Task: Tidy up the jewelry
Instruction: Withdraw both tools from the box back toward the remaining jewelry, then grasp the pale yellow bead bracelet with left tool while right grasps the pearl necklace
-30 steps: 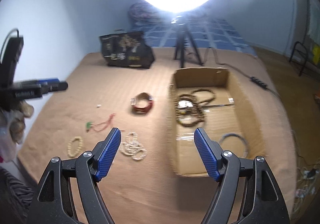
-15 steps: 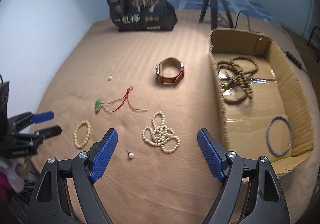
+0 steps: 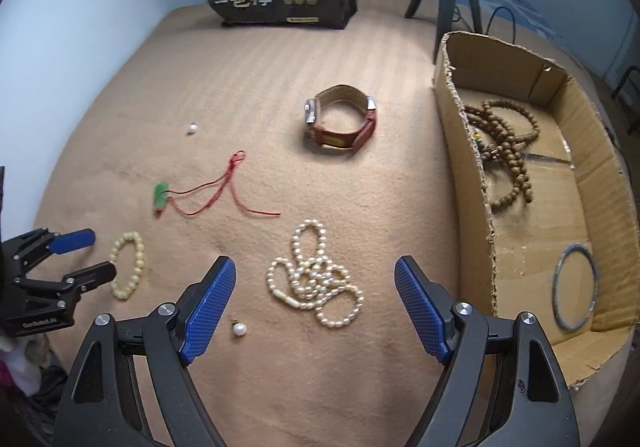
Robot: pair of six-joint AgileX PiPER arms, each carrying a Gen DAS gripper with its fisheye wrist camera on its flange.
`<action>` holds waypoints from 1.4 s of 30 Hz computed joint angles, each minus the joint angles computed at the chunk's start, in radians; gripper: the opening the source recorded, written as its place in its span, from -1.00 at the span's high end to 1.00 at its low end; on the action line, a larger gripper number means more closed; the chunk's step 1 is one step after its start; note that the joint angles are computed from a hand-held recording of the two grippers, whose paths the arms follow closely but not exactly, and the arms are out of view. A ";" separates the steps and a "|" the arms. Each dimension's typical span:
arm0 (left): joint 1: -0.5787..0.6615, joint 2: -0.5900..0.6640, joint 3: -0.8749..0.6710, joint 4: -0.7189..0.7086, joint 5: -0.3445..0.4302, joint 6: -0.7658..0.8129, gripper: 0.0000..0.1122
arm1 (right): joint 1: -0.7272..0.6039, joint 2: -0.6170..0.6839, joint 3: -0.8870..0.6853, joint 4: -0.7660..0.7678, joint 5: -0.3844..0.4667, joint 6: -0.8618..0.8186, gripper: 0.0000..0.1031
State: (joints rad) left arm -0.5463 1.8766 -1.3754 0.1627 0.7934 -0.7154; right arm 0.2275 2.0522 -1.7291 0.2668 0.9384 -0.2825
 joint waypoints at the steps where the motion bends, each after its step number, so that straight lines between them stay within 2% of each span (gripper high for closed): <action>1: 0.002 0.004 -0.002 -0.004 -0.001 0.004 -0.18 | 0.001 -0.004 0.001 0.001 -0.001 -0.006 -0.59; 6: 0.001 0.018 -0.011 -0.004 -0.002 0.009 -0.18 | 0.019 -0.036 0.026 -0.014 -0.035 -0.040 -0.59; 10: -0.003 0.024 -0.019 -0.004 -0.003 0.011 -0.15 | 0.018 -0.013 -0.007 0.054 0.021 -0.090 -0.58; 12: -0.005 0.031 -0.025 -0.007 0.001 0.012 0.00 | 0.024 0.008 -0.031 0.042 0.048 -0.068 -0.58; 16: -0.008 0.042 -0.034 -0.010 0.001 0.015 0.02 | 0.025 0.066 -0.101 0.010 0.103 -0.009 -0.36; 18: -0.007 0.050 -0.044 -0.011 0.005 0.020 0.13 | 0.024 0.087 -0.129 -0.008 0.118 0.016 -0.36; 28: -0.006 0.068 -0.059 -0.006 0.006 0.028 0.25 | 0.027 0.206 -0.281 -0.034 0.195 0.070 -0.36; 31: -0.008 0.070 -0.059 0.007 0.005 0.017 0.37 | 0.040 0.236 -0.318 -0.062 0.212 0.081 -0.37; 36: -0.004 0.073 -0.058 0.026 0.003 -0.008 0.69 | 0.061 0.242 -0.318 -0.102 0.206 0.075 -0.37; 39: 0.002 0.068 -0.049 0.023 -0.002 -0.010 0.82 | 0.074 0.224 -0.284 -0.127 0.187 0.071 -0.25; 42: -0.001 0.068 -0.050 0.030 -0.002 -0.017 0.87 | 0.080 0.204 -0.251 -0.138 0.170 0.075 0.05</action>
State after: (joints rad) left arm -0.5473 1.9444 -1.4251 0.1927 0.7918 -0.7323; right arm 0.3074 2.2560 -1.9801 0.1286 1.1080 -0.2071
